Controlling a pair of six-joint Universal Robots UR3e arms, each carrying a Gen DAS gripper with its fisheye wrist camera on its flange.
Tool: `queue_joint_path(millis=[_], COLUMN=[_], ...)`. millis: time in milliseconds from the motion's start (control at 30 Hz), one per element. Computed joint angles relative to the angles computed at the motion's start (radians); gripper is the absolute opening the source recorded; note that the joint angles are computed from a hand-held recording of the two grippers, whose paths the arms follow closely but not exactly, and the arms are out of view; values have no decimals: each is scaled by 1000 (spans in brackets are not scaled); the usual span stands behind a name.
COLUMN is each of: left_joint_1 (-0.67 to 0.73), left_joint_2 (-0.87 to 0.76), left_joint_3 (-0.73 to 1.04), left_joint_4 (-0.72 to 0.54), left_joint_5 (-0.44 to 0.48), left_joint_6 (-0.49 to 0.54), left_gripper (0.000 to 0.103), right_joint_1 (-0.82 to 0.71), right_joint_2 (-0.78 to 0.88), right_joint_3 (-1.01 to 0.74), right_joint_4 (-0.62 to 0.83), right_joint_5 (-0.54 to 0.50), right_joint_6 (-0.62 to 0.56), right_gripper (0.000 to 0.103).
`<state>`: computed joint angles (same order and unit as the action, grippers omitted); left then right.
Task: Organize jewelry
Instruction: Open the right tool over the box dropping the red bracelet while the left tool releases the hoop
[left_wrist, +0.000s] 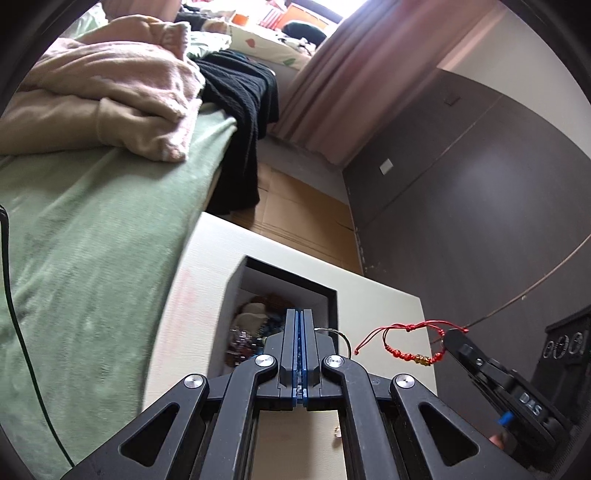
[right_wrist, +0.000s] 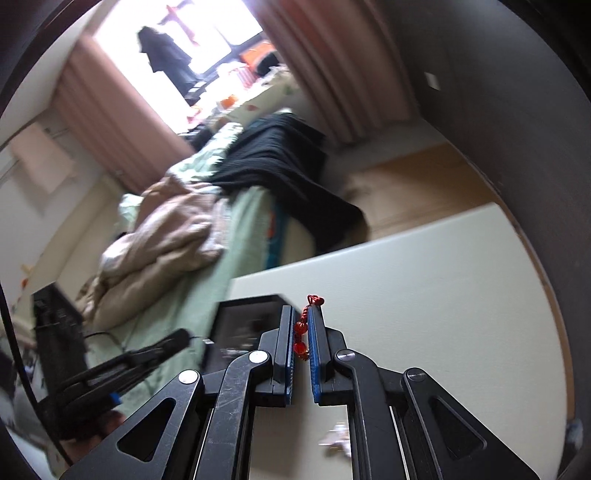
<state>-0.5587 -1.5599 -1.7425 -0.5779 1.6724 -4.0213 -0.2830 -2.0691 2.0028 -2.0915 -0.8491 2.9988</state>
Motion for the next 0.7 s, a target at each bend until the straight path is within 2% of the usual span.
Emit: queue_joint_path(millis=[233, 367, 400, 467, 533, 600, 700], left_joint_1=[23, 38, 41, 43, 46, 47, 45], left_joint_2=[62, 85, 86, 83, 75, 61, 34], left_joint_3=[-56, -76, -78, -76, -70, -62, -47], left_joint_4=[-1, -5, -6, -6, -4, 6, 27], left_joint_5=[6, -3, -6, -12, -19, -27, -37], left_joint_6=[-8, -4, -2, 2, 6, 9, 12], left_gripper=[0, 0, 0, 0, 0, 0, 0], right_joint_1=[158, 198, 232, 295, 309, 289, 246], right_joint_2=[62, 115, 156, 221, 262, 247, 196], right_joint_3=[-18, 1, -9, -57, -82, -51, -28], right_joint_4=[-145, -215, -235, -216, -166, -196, -182], right_joint_5=[9, 82, 60, -44, -92, -91, -90], right_joint_6=[106, 137, 159, 191, 208, 225, 202], right_gripper=[9, 9, 9, 17, 39, 41, 51])
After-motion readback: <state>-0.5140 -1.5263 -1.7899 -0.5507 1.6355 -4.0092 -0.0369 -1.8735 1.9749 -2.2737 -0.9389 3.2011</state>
